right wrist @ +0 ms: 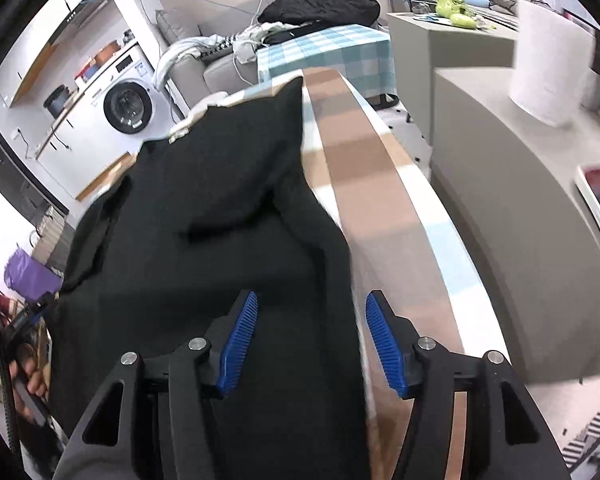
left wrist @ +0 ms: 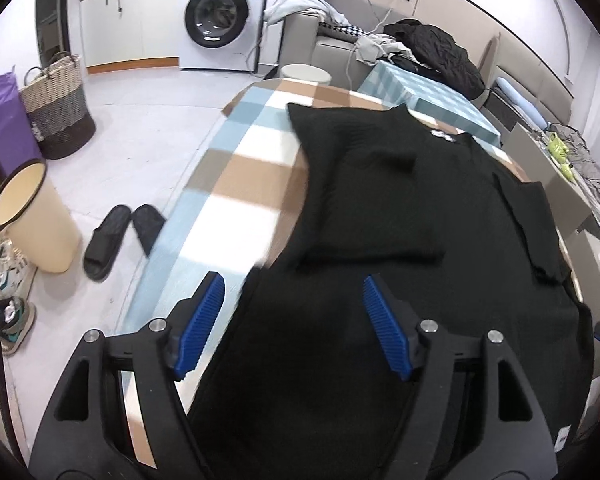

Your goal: Fold small clothes

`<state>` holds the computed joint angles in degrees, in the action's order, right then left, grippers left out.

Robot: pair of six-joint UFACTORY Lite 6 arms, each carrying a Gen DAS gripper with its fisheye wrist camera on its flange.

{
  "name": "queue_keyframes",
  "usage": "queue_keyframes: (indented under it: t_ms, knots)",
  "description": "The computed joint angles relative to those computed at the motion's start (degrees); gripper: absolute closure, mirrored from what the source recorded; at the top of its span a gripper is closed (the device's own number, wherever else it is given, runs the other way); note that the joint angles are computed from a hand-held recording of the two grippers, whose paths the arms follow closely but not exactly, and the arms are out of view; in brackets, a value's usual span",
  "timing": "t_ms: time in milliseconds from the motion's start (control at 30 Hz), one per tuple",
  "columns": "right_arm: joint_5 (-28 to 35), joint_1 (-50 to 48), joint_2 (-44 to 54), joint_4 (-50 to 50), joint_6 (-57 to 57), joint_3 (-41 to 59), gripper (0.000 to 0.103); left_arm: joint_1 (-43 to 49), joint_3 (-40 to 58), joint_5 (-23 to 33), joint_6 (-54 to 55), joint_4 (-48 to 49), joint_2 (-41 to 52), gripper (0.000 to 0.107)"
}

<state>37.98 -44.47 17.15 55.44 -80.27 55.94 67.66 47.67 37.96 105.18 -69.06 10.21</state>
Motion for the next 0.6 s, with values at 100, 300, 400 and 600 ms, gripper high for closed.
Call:
queue_keyframes:
  t_ms: [100, 300, 400, 600]
  knots:
    - [0.6, -4.46, -2.46, -0.9, -3.76, -4.83, 0.045, 5.24, -2.31, 0.46, 4.8, 0.41, -0.42, 0.037]
    - [2.02, -10.18, -4.61, -0.97, -12.35, -11.31, 0.047, 12.89, -2.67, 0.65, 8.66, 2.55, 2.63, 0.037]
    - [1.85, -10.04, -4.7, 1.06, -16.4, -12.91, 0.082, 14.42, -2.27, 1.63, 9.06, 3.61, 4.28, 0.037]
    - [-0.45, -4.37, -1.42, 7.57, -19.24, -8.37, 0.098, 15.32, -5.57, 2.71, 11.55, 4.7, 1.92, 0.037]
